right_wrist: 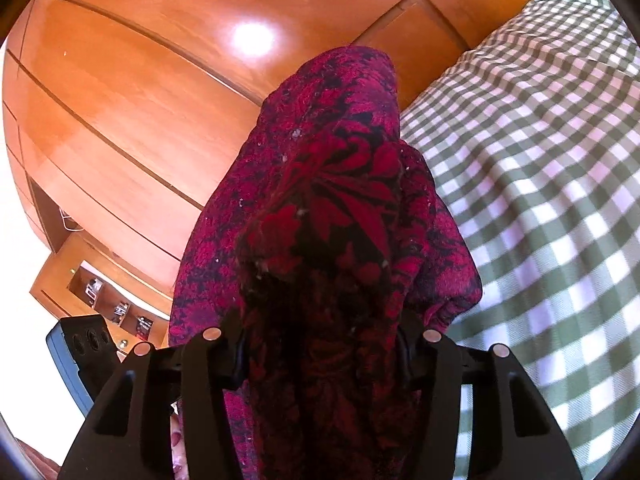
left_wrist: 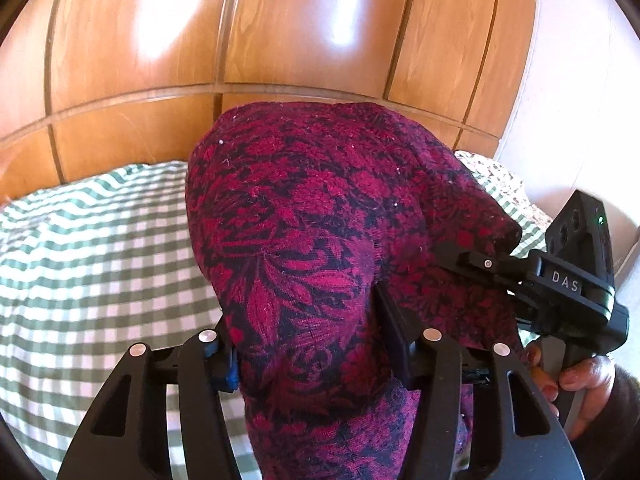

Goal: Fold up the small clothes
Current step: 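Hold the bundle with both grippers and press it into a compact shape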

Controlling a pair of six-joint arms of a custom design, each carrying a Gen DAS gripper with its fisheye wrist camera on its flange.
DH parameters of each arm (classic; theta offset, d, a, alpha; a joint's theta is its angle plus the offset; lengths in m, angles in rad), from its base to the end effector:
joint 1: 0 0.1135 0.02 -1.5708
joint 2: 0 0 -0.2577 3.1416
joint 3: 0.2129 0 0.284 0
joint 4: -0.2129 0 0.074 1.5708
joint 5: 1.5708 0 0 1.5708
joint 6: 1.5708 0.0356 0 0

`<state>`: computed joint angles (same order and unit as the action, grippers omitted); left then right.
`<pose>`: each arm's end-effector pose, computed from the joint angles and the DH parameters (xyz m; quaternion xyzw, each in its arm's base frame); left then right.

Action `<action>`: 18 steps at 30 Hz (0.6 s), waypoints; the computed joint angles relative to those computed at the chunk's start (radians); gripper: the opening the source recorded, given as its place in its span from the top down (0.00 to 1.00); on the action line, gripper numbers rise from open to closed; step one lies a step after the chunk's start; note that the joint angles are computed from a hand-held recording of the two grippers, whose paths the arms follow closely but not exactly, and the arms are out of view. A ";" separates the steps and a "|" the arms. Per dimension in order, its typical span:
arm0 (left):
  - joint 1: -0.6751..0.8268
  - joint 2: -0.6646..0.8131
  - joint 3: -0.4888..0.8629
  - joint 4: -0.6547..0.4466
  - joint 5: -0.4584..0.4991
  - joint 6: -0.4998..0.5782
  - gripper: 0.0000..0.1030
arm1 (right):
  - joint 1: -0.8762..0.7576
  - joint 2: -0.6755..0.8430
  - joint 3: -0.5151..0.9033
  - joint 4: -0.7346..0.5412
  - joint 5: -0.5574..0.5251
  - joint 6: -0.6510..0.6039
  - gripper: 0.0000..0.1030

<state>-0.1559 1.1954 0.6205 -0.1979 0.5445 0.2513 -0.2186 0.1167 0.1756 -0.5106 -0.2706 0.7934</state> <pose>0.2598 -0.0595 0.1798 0.2818 0.8481 -0.2297 0.3856 0.1339 -0.0200 0.1725 0.3444 0.7692 0.2587 0.4720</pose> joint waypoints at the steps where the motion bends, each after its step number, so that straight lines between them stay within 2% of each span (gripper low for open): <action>1: 0.001 0.009 0.005 0.011 -0.008 -0.003 0.48 | 0.007 0.041 0.005 0.039 0.002 -0.003 0.50; 5: 0.022 0.055 0.035 0.054 -0.017 -0.021 0.48 | -0.003 0.275 0.036 0.251 -0.027 -0.036 0.50; 6: 0.022 0.065 0.038 0.072 -0.027 -0.025 0.48 | 0.035 0.295 0.053 0.249 0.004 -0.030 0.50; 10: 0.027 0.125 0.082 0.122 -0.055 -0.043 0.48 | 0.019 0.561 0.111 0.465 -0.028 -0.067 0.50; 18: 0.010 0.292 0.194 0.269 -0.137 -0.071 0.48 | 0.009 0.931 0.261 0.695 -0.040 -0.157 0.50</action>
<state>-0.1458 1.4876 0.8141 0.0715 0.4073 0.1806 -0.2095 1.0477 0.4365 0.1842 -0.3105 0.6368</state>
